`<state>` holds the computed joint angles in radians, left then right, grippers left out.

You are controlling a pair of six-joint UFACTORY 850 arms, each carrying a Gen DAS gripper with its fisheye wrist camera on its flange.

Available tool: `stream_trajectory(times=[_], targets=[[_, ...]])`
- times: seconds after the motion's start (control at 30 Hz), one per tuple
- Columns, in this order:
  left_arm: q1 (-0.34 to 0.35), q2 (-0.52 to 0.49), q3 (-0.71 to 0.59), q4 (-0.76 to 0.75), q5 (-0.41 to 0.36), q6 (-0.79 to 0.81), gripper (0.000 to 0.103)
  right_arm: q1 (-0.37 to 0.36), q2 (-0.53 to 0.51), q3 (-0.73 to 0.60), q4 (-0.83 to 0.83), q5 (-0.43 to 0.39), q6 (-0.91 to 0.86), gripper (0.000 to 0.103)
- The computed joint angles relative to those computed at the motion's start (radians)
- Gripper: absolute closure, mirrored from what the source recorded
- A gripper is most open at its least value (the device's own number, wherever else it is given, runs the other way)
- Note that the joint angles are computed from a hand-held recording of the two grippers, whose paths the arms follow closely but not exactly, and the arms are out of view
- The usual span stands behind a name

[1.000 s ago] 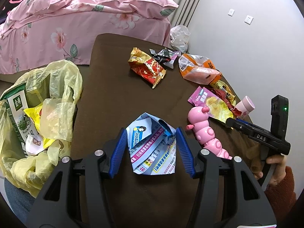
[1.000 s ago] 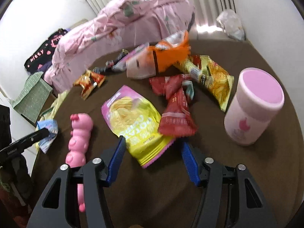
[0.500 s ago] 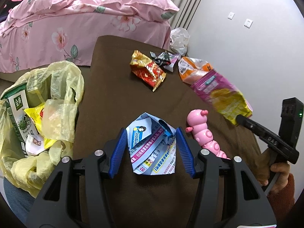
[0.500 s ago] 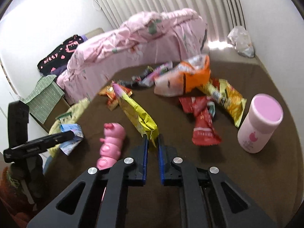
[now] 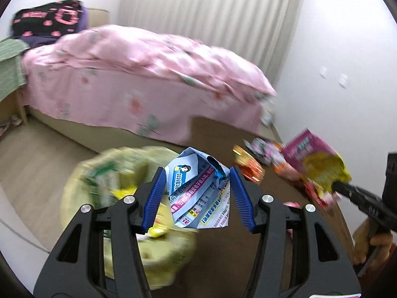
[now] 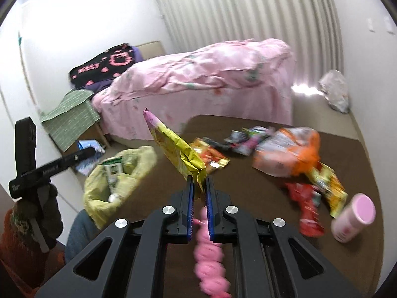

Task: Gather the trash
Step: 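Carry the blue wrapper and yellow chip bag over the yellow trash bag and release both, then move both tools back over the table toward the remaining wrappers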

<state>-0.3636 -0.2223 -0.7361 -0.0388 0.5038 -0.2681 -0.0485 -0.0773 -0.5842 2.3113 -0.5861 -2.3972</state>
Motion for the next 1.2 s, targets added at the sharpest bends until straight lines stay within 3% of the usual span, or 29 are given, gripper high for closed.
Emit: stream_trajectory(times=[0.27, 0.53, 0.7, 0.8, 0.87, 0.9, 1.0, 1.2], targets=[[0.115, 0.057, 0.069, -0.039, 0.055, -0.052, 0.052, 0.202, -0.200, -0.242, -0.238, 0.069, 0.259, 0.093], [0.145, -0.053, 0.013, 0.019, 0.008, -0.139, 0.052, 0.329, -0.411, -0.475, -0.505, 0.156, 0.519, 0.093], [0.166, -0.128, -0.027, 0.123, -0.018, -0.263, 0.052, 0.333, -0.458, -0.516, -0.552, 0.174, 0.551, 0.093], [0.196, -0.165, -0.041, 0.285, 0.012, -0.464, 0.047, 0.335, -0.472, -0.521, -0.524, 0.175, 0.521, 0.092], [0.216, -0.176, -0.041, 0.363, 0.047, -0.562, 0.037, 0.336, -0.483, -0.529, -0.558, 0.174, 0.539, 0.091], [0.217, -0.175, -0.039, 0.350, 0.055, -0.562, 0.034, 0.338, -0.487, -0.530, -0.558, 0.176, 0.534, 0.088], [0.207, -0.156, -0.020, 0.199, 0.075, -0.439, 0.024, 0.344, -0.488, -0.521, -0.495, 0.177, 0.455, 0.065], [0.195, -0.132, -0.012, 0.059, 0.070, -0.324, 0.021, 0.344, -0.453, -0.472, -0.364, 0.179, 0.306, 0.064]])
